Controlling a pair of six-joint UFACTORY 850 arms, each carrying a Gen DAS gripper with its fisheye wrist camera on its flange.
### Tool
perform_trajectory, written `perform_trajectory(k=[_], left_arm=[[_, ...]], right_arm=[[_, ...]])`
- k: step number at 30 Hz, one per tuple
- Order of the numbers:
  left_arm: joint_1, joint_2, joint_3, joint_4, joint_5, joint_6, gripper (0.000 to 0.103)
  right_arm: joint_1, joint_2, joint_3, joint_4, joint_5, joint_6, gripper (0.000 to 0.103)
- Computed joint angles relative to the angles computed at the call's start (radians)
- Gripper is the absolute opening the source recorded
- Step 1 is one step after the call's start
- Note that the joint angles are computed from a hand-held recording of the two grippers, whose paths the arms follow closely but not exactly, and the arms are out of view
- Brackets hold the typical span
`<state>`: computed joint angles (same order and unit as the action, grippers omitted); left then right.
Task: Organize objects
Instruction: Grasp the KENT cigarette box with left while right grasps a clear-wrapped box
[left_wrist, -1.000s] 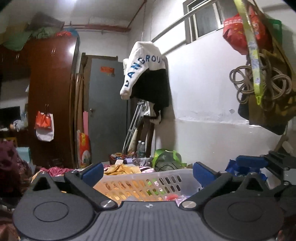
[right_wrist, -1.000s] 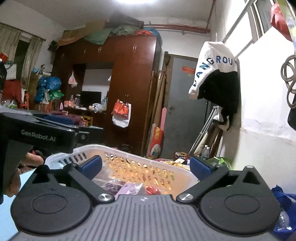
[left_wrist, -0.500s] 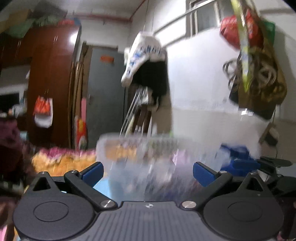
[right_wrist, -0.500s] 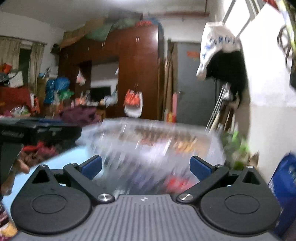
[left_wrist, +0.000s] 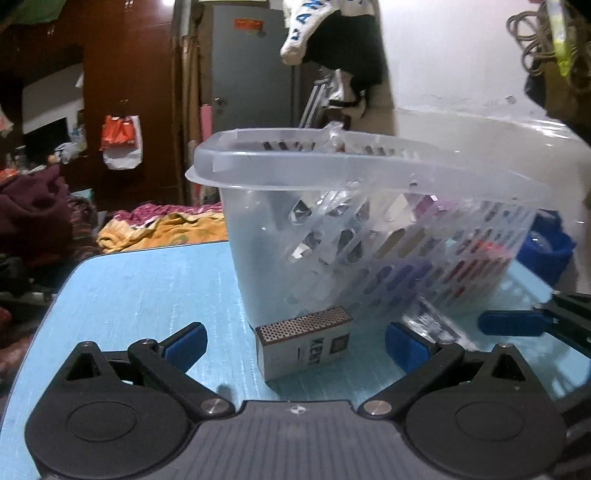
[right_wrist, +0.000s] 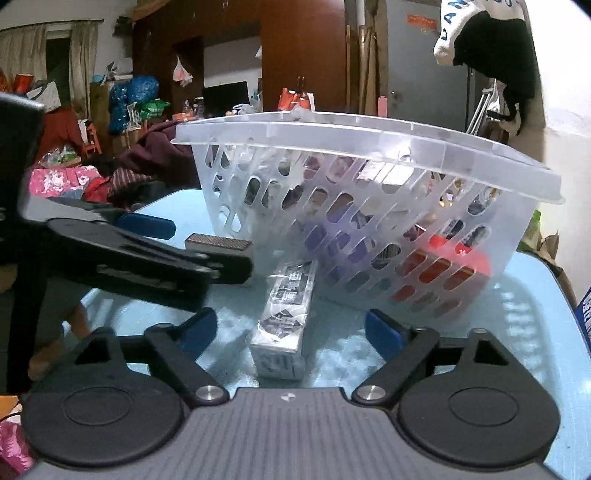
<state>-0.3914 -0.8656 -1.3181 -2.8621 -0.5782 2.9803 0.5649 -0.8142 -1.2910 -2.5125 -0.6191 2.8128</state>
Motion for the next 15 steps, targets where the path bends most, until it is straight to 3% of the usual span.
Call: perform_trajectory(k=[4,6,7,9,10,11,13,15], left_arm=[[-0.014,-0.013,-0.032,-0.078,0.069,0.042,0.102],[-0.021,-0.016,-0.041,-0.104,0.084,0.068,0.102],[-0.025,-0.017,-0.044,-0.132,0.094,0.093,0.098],[-0.033,-0.024,-0.063,-0.182,0.131,0.132,0.079],[-0.031,-0.028,-0.072,-0.166,0.148,0.111,0.066],[-0.027,-0.026,-0.067,-0.143,0.137,0.082,0.061],[-0.028,-0.02,-0.054,-0.16,0.125,0.098,0.061],[-0.014,-0.004,-0.018,-0.081,0.075,0.017,0.061]], right_arm=[[0.013,-0.01,-0.006,0.061,-0.013,-0.06,0.07],[0.016,-0.016,-0.015,0.091,-0.003,-0.092,0.05],[0.017,-0.017,-0.017,0.104,-0.002,-0.102,0.044],[0.015,-0.013,-0.008,0.088,-0.004,-0.081,0.036],[0.013,-0.011,0.0,0.069,-0.008,-0.059,0.036],[0.012,-0.009,0.006,0.056,-0.014,-0.042,0.036],[0.013,-0.005,0.019,0.03,-0.035,-0.012,0.036],[0.015,-0.001,0.035,-0.005,-0.059,0.021,0.036]])
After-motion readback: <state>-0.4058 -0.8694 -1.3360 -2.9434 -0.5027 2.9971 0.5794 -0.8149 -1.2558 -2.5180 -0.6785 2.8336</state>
